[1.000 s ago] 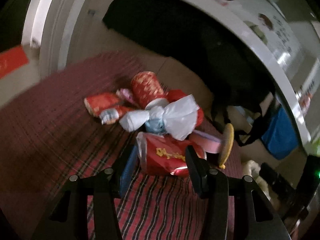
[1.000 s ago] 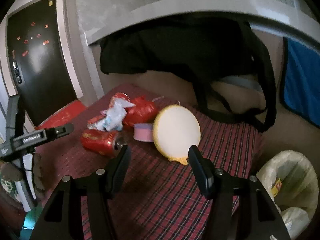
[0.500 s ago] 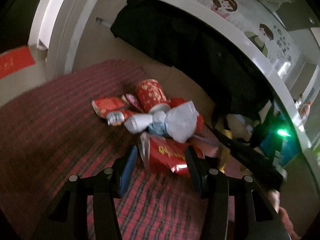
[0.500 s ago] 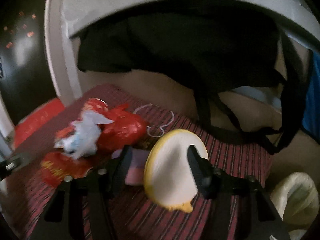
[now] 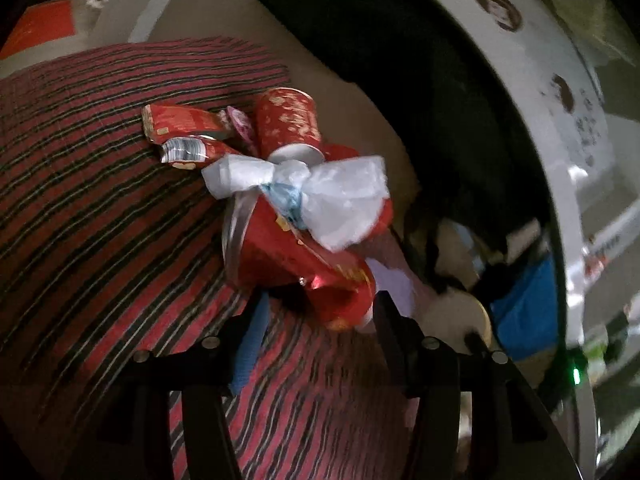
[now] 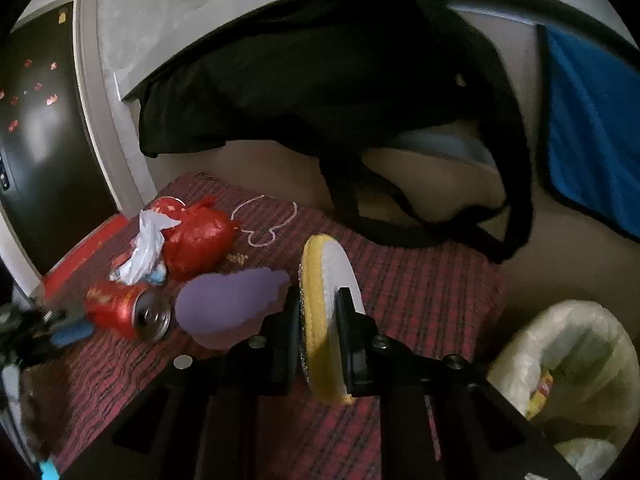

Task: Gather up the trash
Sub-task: 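Grasp the round sponge with the right gripper while the left gripper grasps the red can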

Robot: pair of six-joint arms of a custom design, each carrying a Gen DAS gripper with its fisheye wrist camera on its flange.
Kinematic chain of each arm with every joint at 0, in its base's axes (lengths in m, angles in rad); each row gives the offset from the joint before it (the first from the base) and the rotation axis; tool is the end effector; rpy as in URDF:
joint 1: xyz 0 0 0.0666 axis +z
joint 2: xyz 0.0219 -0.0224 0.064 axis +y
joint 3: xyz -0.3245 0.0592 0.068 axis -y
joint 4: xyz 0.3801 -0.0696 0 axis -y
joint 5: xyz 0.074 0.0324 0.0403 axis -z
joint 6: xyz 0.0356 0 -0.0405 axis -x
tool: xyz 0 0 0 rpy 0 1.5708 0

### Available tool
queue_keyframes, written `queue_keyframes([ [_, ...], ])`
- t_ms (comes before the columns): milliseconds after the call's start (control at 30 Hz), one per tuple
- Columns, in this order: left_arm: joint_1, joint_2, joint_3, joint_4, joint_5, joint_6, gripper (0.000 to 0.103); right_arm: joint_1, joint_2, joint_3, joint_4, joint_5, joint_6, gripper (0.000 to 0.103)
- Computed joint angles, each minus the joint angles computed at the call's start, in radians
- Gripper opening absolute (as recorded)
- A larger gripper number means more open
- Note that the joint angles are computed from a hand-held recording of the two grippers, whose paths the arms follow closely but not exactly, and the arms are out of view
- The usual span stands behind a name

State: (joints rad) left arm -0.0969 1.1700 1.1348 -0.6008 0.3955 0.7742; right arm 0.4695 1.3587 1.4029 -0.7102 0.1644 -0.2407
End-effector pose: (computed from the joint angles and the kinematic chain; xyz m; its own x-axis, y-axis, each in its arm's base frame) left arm 0.4203 -0.0550 0.3789 -0.7008 -0.5801 -0.4152 -0.1289 0.6754 -0.7261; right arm 0.4358 0.2141 0.4114 -0.6142 -0.0479 -0.7877 -0.1907 0.9776 0.0892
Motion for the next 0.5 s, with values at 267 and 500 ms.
queue_keyframes([
  [267,-0.052,0.101,0.108,-0.005,-0.198,0.024,0.058,-0.007,-0.048,-0.083,0.011,-0.044,-0.023,0.016],
  [500,-0.031,0.151,0.182,-0.048,-0.236,0.042,0.058,0.006,-0.043,-0.088,-0.008,-0.046,-0.005,0.02],
])
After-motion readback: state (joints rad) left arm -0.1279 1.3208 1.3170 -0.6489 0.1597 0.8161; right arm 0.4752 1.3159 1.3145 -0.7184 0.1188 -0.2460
